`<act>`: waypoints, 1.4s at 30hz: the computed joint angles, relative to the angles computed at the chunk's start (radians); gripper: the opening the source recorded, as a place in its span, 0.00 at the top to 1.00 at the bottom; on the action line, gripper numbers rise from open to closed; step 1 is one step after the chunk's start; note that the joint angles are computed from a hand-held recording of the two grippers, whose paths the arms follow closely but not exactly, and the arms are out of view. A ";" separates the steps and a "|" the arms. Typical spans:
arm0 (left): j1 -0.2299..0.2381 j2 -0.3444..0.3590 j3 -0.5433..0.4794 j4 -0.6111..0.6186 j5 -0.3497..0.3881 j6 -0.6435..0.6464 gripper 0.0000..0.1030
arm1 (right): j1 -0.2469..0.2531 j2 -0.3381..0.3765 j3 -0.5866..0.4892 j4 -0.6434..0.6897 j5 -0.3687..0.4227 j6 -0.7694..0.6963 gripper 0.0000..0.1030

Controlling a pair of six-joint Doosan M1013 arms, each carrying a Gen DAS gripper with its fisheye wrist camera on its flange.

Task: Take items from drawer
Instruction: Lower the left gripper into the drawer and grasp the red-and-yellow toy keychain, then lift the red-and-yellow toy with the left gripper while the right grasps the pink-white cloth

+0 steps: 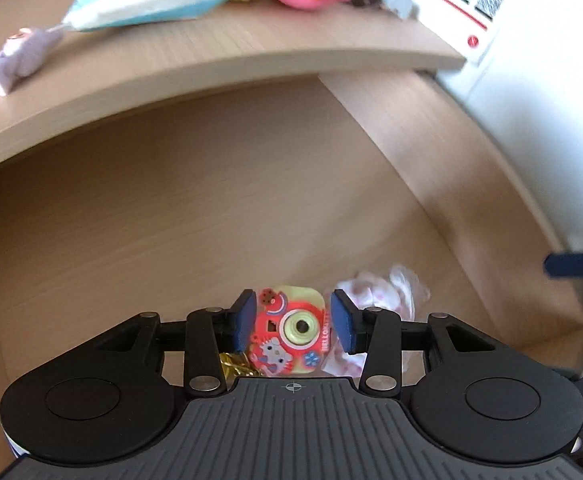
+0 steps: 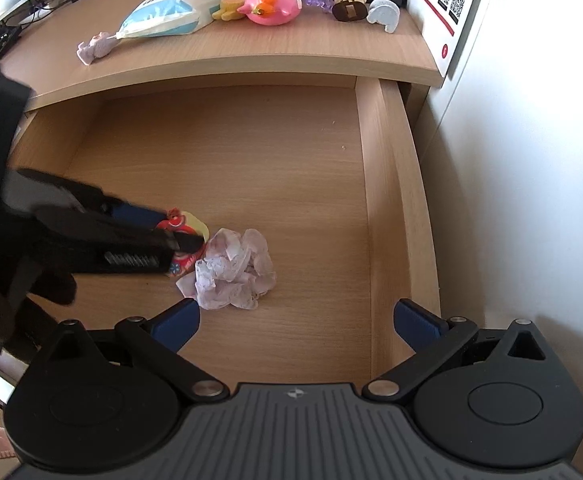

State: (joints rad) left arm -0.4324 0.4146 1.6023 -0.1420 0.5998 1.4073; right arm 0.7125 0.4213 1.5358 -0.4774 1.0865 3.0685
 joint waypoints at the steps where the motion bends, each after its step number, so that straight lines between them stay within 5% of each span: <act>1: 0.003 0.002 -0.005 -0.014 0.011 0.006 0.56 | -0.002 0.000 0.001 0.006 -0.003 -0.002 0.00; 5: 0.000 0.009 -0.020 -0.007 0.083 0.031 0.56 | -0.006 0.003 -0.002 0.011 -0.007 -0.004 0.00; 10: -0.018 0.047 -0.047 0.066 0.083 -0.052 0.49 | -0.005 0.008 -0.007 0.018 0.001 -0.011 0.00; 14: -0.011 0.063 -0.064 0.011 0.096 -0.032 0.51 | -0.004 0.007 -0.007 0.017 0.002 -0.001 0.00; 17: 0.014 0.054 -0.070 -0.078 0.180 -0.026 0.53 | -0.004 0.000 -0.004 0.005 -0.003 0.032 0.00; 27: 0.099 -0.138 0.109 -0.177 0.066 -0.026 0.54 | -0.046 -0.013 0.008 0.066 -0.118 0.078 0.00; 34: 0.126 -0.231 0.188 -0.221 0.023 -0.040 0.54 | -0.113 0.081 -0.103 0.227 -0.093 -0.175 0.01; 36: 0.131 -0.256 0.210 -0.241 0.016 -0.023 0.54 | -0.133 0.112 -0.134 0.301 -0.062 -0.259 0.17; 39: 0.141 -0.277 0.229 -0.273 0.011 0.015 0.54 | -0.149 0.146 -0.169 0.396 -0.012 -0.351 0.63; 42: 0.143 -0.277 0.233 -0.293 -0.011 0.032 0.54 | -0.128 0.145 -0.188 0.357 0.010 -0.336 0.72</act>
